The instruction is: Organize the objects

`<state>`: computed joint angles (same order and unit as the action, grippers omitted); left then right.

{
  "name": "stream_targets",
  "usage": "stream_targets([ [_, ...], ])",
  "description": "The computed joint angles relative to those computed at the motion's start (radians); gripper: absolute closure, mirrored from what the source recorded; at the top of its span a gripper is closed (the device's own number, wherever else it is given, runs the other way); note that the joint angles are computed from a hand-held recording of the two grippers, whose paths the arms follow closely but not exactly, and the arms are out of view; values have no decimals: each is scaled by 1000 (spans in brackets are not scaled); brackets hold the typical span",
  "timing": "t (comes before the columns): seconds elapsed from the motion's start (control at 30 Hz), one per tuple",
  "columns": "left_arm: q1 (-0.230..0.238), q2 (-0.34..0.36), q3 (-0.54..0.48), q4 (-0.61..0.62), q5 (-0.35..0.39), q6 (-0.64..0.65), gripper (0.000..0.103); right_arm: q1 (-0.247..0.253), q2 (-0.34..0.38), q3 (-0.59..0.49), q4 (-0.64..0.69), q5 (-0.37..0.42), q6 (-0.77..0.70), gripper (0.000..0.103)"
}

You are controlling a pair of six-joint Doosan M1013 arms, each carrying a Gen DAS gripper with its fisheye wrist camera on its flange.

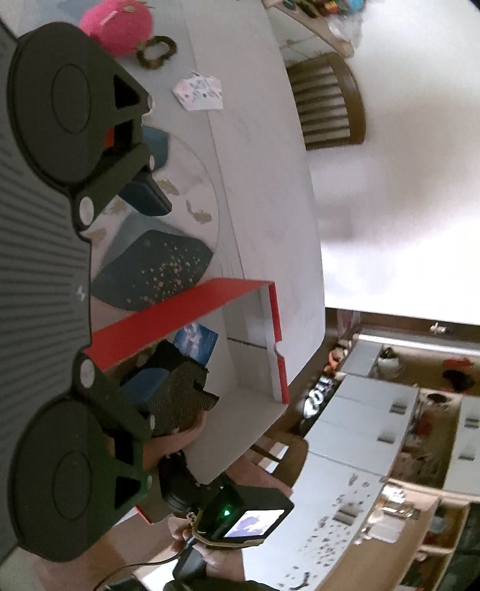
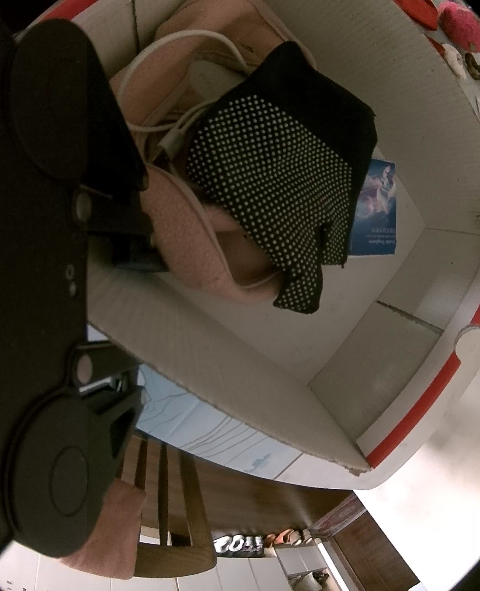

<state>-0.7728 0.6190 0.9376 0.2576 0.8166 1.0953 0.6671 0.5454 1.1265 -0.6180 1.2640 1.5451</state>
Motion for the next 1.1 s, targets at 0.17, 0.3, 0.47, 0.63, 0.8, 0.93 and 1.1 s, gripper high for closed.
stream_targets([
  [0.17,-6,-35,66,70,-13,-99,0,2,-2,2,-3,2,5,85],
  [0.3,8,-60,116,43,-54,-131,0,2,-2,2,-4,2,5,85],
  [0.47,29,-82,159,-80,-75,-60,0,3,-2,3,-7,3,4,85],
  [0.63,15,-102,204,86,-53,-159,0,5,-6,6,-7,7,9,85],
  [0.8,16,-123,251,213,-26,-265,0,17,-11,7,-16,24,19,85],
  [0.93,33,-138,287,254,-2,-322,0,16,-14,12,-17,24,21,85],
  [1.1,57,-152,341,306,24,-364,0,4,-5,7,-19,19,14,85],
])
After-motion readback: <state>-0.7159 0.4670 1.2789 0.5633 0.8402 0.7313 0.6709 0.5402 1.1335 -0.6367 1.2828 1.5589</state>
